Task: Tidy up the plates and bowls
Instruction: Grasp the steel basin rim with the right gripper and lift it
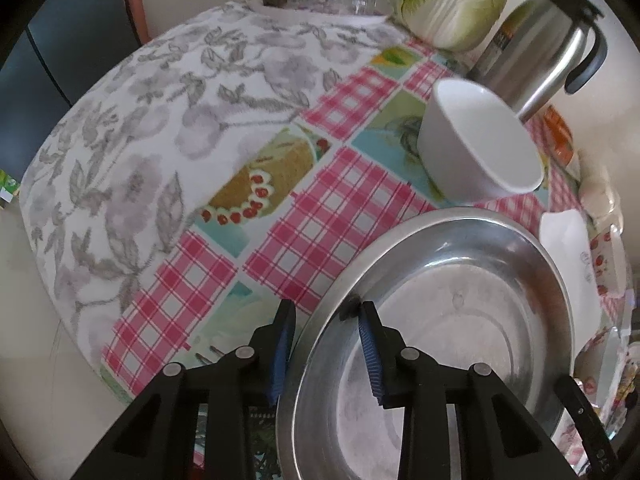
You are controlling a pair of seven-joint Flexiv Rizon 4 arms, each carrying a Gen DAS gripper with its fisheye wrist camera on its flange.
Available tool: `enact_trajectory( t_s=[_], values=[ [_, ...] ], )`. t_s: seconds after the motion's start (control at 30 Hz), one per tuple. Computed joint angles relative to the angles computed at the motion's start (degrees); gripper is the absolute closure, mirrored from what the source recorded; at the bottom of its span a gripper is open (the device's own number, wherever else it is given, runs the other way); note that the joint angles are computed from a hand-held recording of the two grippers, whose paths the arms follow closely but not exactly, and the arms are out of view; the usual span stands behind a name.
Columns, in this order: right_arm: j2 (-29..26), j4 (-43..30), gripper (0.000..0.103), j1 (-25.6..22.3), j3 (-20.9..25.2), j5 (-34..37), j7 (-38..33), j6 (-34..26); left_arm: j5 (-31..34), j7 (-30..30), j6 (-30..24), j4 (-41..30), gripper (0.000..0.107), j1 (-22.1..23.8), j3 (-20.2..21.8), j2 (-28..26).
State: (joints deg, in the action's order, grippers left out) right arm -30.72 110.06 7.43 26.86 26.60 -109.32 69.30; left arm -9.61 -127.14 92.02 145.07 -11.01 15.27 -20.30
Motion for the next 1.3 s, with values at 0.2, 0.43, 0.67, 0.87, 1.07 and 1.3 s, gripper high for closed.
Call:
enact_trajectory(
  t_s=[0.2, 0.43, 0.67, 0.87, 1.07, 1.3],
  values=[
    [1.6, -0.2, 0.090, -1.9, 1.9, 2.6, -4.0, 0.0, 0.7, -0.7, 1.9, 1.6, 0.072, -1.5, 2.1, 2.6],
    [2.3, -1.8, 0.090, -2.5, 1.1, 5.2, -7.8, -0.9, 5.4, -4.6, -1.2, -2.5, 0.073, -11.3, 11.1, 2.7],
    [1.7, -4.9, 0.090, -4.8, 0.0, 8.2, -10.3, -3.2, 10.4, -6.0, -5.3, -8.2, 0.073, -9.5, 8.3, 1.7],
    [1.0, -7.6, 0.089, -5.7, -2.0, 10.1, -10.7, -5.5, 16.0, -8.3, -10.8, -15.3, 0.073, -9.0, 7.0, 0.2],
    [-0.5, -10.2, 0.088, -5.8, -4.4, 10.2, -9.1, -5.7, 18.2, -7.3, -14.4, -22.1, 0.073, -4.4, 0.7, -2.6],
    [-3.2, -12.6, 0.087, -5.5, -6.3, 6.1, -4.7, -5.4, 14.6, -2.3, -15.0, -26.7, 0.073, 0.4, -5.2, -6.5]
  ],
)
